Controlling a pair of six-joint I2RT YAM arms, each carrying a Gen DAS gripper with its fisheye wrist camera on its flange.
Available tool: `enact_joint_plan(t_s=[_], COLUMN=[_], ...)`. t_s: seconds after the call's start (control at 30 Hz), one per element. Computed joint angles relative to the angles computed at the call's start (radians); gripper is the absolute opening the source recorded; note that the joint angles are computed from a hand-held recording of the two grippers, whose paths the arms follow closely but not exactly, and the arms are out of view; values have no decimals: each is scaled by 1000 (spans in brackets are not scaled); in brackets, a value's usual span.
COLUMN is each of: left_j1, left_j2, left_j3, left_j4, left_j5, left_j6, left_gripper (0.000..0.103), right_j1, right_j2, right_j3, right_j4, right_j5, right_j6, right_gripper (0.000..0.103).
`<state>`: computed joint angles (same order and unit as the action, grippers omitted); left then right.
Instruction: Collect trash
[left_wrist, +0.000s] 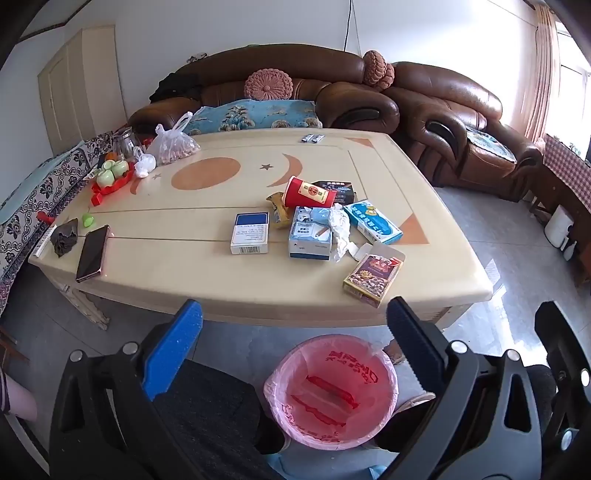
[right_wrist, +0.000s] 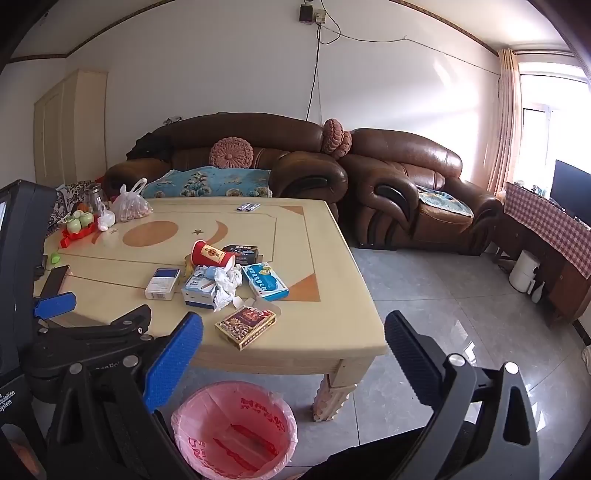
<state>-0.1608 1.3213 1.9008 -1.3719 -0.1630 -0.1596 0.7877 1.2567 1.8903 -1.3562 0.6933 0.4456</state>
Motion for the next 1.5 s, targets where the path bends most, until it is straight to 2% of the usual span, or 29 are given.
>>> enact_joint_plan(t_s=[0.03,0.3,0.33,0.63,0.67,0.93,0.97,1.5], left_j1=[-19,-4,-18,-10,-21,-47,-43,-52], left_j2=[-10,-2,8,49,25,32,11,-5], left_j3=[-14,0,28,119,70,104,58,29], left_j4=[16,6,-3,-50,-27,-52,-25,-11], left_j5=[-31,-3,-27,-15,-33,-49,-52,-57], left_j6=[9,2,8,19,14,4,4,-1], left_gripper=[98,98,98,98,98,98,98,98], right_j1=[3,4,1,1,0,5,6,15], right_j2=[-4,0,2,-6,-9,-3,-2,8], right_j3=[-7,-2,-1,-16,-20,-6,-6,11], right_j4=[8,0,1,19,22,13,13,3], right_j5=[5,3,0,5,5,7,9,15], right_j6=[0,0,-3,-4,-6,-2,-2,8], right_gripper=[97,97,97,97,97,97,97,97])
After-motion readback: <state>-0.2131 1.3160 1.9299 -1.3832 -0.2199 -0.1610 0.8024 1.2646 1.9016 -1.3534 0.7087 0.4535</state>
